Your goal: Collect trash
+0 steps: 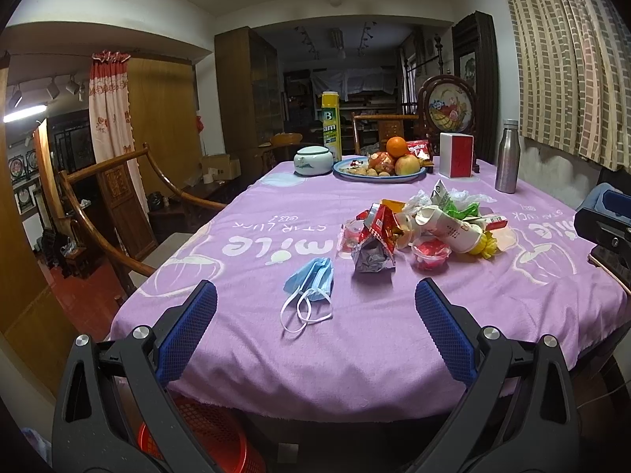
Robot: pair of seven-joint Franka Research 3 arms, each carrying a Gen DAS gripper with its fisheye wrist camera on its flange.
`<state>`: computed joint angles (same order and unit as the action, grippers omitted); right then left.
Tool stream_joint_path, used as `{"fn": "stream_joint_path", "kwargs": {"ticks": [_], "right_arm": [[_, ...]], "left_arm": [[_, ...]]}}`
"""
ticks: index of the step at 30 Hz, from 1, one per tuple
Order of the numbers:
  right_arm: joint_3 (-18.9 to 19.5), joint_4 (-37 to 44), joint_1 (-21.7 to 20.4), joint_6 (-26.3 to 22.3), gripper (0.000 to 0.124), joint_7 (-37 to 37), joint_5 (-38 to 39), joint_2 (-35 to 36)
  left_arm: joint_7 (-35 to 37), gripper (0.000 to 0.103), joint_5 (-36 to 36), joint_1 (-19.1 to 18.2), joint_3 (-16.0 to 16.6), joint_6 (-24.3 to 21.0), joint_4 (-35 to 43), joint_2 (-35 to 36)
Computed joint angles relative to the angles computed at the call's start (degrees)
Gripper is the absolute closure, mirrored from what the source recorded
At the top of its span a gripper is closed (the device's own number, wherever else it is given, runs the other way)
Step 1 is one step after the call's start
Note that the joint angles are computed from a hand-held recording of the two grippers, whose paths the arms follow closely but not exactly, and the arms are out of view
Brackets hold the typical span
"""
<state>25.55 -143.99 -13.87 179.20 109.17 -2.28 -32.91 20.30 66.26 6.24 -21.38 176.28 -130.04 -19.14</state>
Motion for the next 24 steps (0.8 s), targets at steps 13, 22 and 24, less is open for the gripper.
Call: {"fn": "stream_joint_path", "kwargs": {"ticks": [13, 22, 24], "right_arm": [[0.15, 0.03, -0.03, 0.00, 0.027, 0.25, -0.15, -0.03], [0.25, 0.07, -0.16, 0.04, 0.027, 0.36, -0.30, 0.01], [0.21, 0.07, -0.12, 0.01, 0.027, 0.34, -0.30, 0.04]], "left_arm": [[1.04, 0.006, -1.00, -0.35, 0.37, -0.07, -0.22, 0.02], [1.25, 0.006, -1.25, -0.34, 0.28, -0.11, -0.15, 0.05], [1.15, 0.006, -1.15, -0.21, 0.21, -0.01, -0.26, -0.02]]}}
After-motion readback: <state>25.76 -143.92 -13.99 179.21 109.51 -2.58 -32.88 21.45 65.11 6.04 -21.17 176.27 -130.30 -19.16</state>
